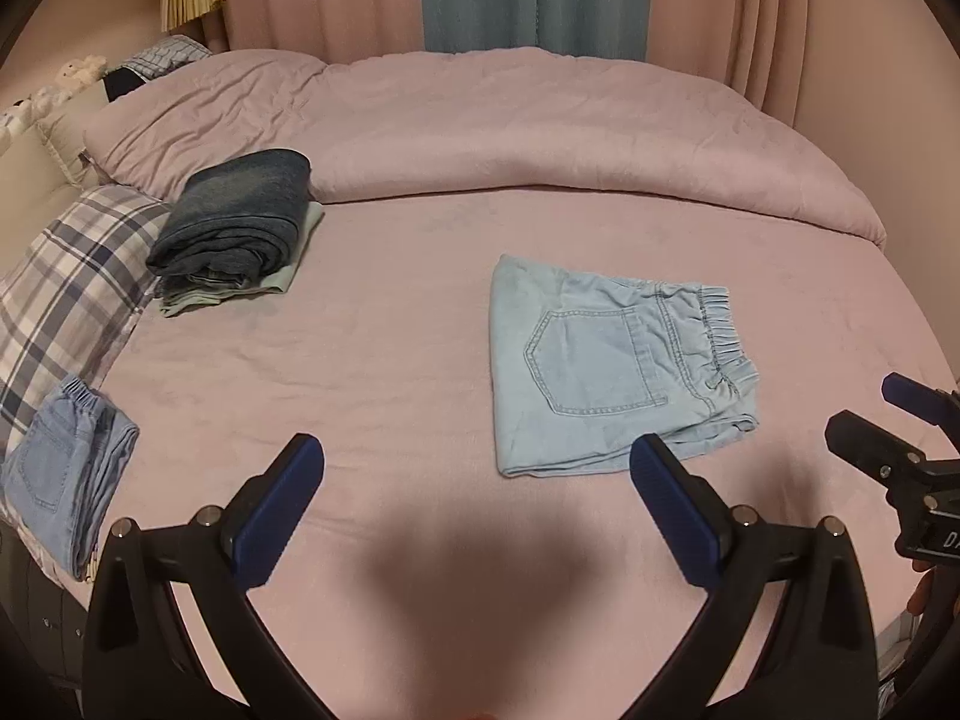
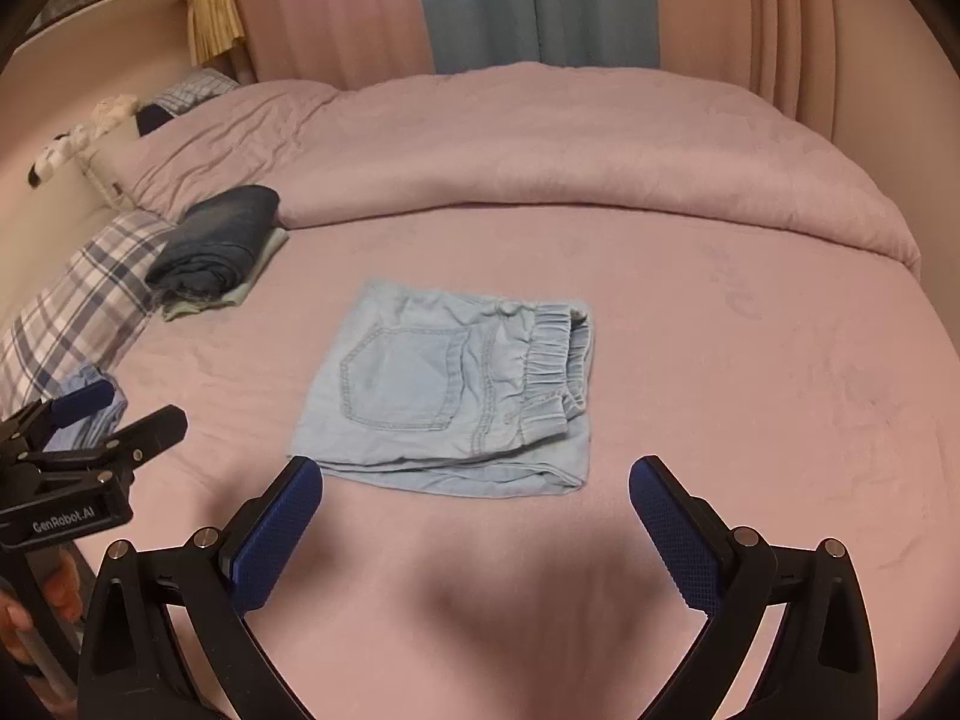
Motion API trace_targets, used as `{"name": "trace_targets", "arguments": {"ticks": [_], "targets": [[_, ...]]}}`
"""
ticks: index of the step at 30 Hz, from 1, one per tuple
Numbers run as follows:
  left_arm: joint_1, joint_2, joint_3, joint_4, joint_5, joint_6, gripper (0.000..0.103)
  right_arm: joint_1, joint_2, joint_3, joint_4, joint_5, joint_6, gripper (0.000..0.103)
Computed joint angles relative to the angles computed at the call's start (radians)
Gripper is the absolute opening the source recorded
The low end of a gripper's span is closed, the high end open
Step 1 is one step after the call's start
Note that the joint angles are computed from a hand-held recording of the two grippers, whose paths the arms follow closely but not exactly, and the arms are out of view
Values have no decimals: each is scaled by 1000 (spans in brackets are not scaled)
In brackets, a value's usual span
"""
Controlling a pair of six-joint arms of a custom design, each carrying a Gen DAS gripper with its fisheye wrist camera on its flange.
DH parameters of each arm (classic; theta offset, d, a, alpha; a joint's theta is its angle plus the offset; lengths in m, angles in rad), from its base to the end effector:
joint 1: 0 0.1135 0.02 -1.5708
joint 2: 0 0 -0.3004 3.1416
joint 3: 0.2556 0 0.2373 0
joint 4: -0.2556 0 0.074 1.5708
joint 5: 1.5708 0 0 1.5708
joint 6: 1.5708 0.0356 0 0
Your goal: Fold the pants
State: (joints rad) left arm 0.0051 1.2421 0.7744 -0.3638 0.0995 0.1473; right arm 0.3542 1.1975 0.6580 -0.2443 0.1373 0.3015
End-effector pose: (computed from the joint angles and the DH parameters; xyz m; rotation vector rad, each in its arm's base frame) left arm 0.2288 -0.0024 0.2670 0.2164 2.3876 -0.0483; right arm 0.2039 0.0702 0.2496 0.0052 2.3510 0.1612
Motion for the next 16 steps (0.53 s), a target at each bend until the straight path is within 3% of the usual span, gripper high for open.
{"name": "trace_targets", "arguments": {"ticks": [16], "targets": [[-24,-70,-8,-46,-20,-2,102,120,-63,3,-57,104,80,102]]}}
